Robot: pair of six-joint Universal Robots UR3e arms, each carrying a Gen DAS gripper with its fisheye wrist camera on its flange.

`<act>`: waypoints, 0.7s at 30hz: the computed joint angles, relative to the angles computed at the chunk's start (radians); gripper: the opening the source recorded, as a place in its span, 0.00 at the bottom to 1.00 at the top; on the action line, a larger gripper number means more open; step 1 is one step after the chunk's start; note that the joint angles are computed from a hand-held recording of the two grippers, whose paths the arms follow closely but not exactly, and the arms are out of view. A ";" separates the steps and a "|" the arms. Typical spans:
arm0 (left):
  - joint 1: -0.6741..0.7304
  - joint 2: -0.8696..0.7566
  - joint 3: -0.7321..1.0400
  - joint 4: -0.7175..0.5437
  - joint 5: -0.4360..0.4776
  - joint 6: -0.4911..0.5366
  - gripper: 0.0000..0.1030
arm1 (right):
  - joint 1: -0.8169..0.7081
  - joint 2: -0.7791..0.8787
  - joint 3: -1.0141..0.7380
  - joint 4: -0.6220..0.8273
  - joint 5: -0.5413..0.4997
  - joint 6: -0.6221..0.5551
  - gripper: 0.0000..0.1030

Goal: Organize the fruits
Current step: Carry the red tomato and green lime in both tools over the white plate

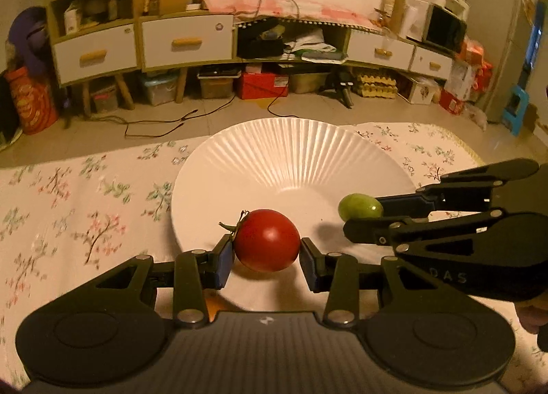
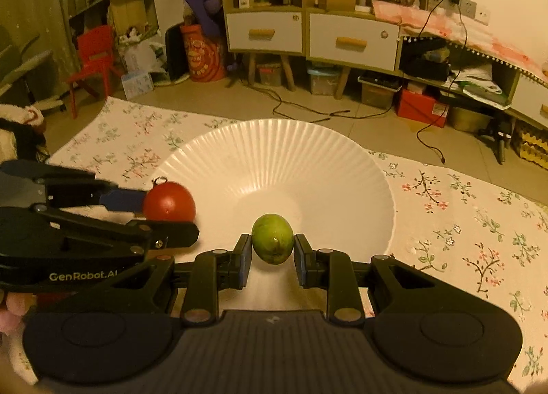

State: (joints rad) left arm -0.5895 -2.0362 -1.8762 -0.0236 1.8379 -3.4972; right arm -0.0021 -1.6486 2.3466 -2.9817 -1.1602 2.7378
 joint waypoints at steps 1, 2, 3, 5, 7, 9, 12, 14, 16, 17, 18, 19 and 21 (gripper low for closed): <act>0.002 -0.009 0.020 -0.016 0.000 0.009 0.36 | 0.007 0.016 -0.017 0.002 -0.009 0.000 0.23; 0.002 -0.016 0.031 -0.023 0.003 0.018 0.36 | 0.014 0.025 -0.023 -0.002 -0.018 0.001 0.23; 0.004 -0.019 0.034 -0.024 0.003 0.029 0.36 | 0.017 0.034 -0.030 -0.004 -0.025 -0.001 0.23; 0.010 -0.025 0.044 -0.029 -0.002 0.050 0.36 | 0.025 0.048 -0.039 -0.010 -0.043 -0.005 0.23; 0.012 -0.032 0.049 -0.027 -0.001 0.073 0.36 | 0.023 0.058 -0.042 -0.016 -0.048 -0.013 0.23; 0.021 -0.042 0.057 -0.021 -0.006 0.091 0.36 | 0.025 0.074 -0.053 -0.025 -0.051 -0.017 0.23; 0.020 -0.053 0.061 -0.009 0.006 0.119 0.36 | 0.031 0.081 -0.063 -0.023 -0.058 -0.011 0.23; 0.018 -0.056 0.060 0.001 0.012 0.136 0.36 | 0.037 0.088 -0.072 -0.020 -0.066 -0.009 0.23; 0.020 -0.053 0.058 0.001 0.009 0.143 0.37 | 0.040 0.090 -0.077 -0.018 -0.069 -0.016 0.23; 0.019 -0.053 0.060 -0.002 0.009 0.147 0.37 | 0.039 0.093 -0.081 -0.014 -0.068 -0.018 0.23; 0.017 -0.055 0.064 -0.006 0.011 0.152 0.37 | 0.040 0.092 -0.082 -0.011 -0.069 -0.021 0.23; 0.016 -0.054 0.066 -0.009 0.013 0.157 0.37 | 0.039 0.089 -0.081 -0.007 -0.068 -0.024 0.23; 0.015 -0.054 0.074 -0.021 0.015 0.159 0.37 | 0.037 0.089 -0.085 0.000 -0.066 -0.028 0.23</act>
State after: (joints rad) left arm -0.5745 -2.0906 -1.8019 -0.0451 1.8528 -3.3379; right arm 0.0347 -1.5597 2.2620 -2.9819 -1.2265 2.7101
